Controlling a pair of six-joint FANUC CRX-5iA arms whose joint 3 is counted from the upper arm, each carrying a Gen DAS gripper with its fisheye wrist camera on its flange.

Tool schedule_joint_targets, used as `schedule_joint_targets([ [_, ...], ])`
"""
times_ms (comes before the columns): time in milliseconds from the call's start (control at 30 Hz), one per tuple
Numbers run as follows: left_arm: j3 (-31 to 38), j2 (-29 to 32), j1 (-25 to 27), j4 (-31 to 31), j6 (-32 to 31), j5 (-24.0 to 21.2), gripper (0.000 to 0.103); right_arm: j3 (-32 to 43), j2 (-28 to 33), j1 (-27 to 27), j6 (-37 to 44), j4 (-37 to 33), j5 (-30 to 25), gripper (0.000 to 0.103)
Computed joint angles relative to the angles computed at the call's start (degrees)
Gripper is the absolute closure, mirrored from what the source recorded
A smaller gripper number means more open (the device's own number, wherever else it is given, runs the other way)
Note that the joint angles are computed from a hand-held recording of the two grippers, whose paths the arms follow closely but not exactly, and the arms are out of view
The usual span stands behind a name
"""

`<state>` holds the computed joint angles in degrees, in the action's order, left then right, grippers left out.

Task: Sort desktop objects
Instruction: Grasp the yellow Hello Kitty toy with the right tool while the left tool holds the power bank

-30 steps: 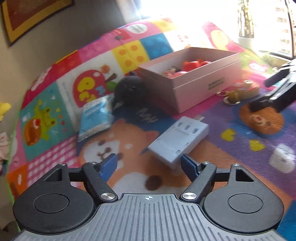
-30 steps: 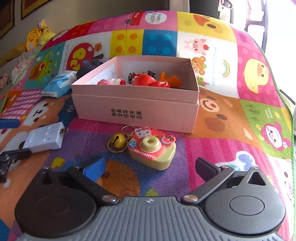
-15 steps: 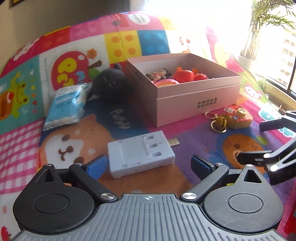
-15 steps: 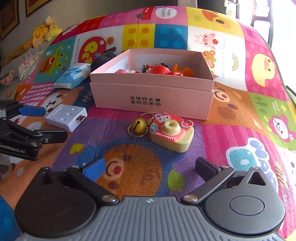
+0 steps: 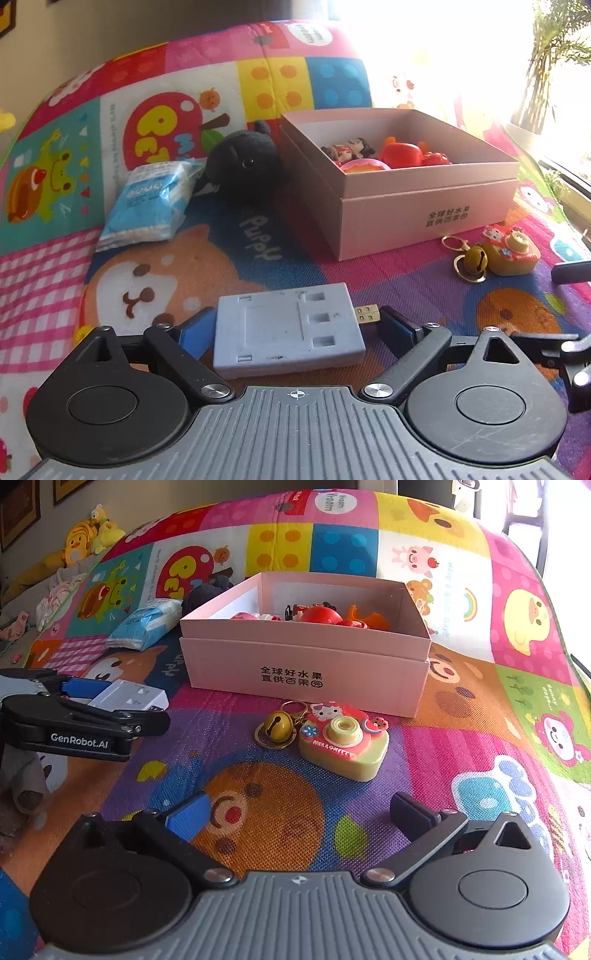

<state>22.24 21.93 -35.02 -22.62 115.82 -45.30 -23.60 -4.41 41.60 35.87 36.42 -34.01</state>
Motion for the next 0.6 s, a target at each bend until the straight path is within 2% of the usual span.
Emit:
schedule_joint_targets([
  [100,-4.1,-3.1,-0.2,0.0,-0.3,1.3,0.007,0.2,-0.7,-0.7,3.5,-2.5,1.4,0.0],
  [167,-6.6,-4.7,0.3,1.5,-0.5,2.4,0.007,-2.1,-1.3,-1.4,-1.8,5.1,2.8,0.001],
  [200,-7.5,-5.2,0.5,2.1,-0.3,2.9,0.007,-2.6,-1.2,-2.0,-3.7,8.3,3.2,0.005],
  [233,-8.1,-5.6,0.7,2.3,0.4,3.5,0.007,-2.0,-0.8,-2.4,-3.2,8.5,3.2,0.008],
  [333,-8.0,-5.6,0.7,2.0,1.9,3.5,0.006,0.7,0.7,-3.9,1.2,3.9,5.2,0.008],
  [400,-8.3,-5.7,0.6,1.7,1.9,3.9,0.005,0.7,2.0,-4.6,-0.4,6.8,6.4,0.009],
  [467,-8.5,-5.9,0.4,1.3,2.0,4.2,0.004,1.3,3.5,-4.7,0.4,8.7,6.1,0.016],
  [567,-8.9,-6.1,0.5,1.5,2.1,4.8,0.003,3.6,4.6,-4.4,4.1,4.2,4.5,0.027],
  [600,-9.0,-6.1,0.7,1.9,2.0,4.9,0.003,3.9,4.5,-4.2,5.5,2.5,4.2,0.037],
])
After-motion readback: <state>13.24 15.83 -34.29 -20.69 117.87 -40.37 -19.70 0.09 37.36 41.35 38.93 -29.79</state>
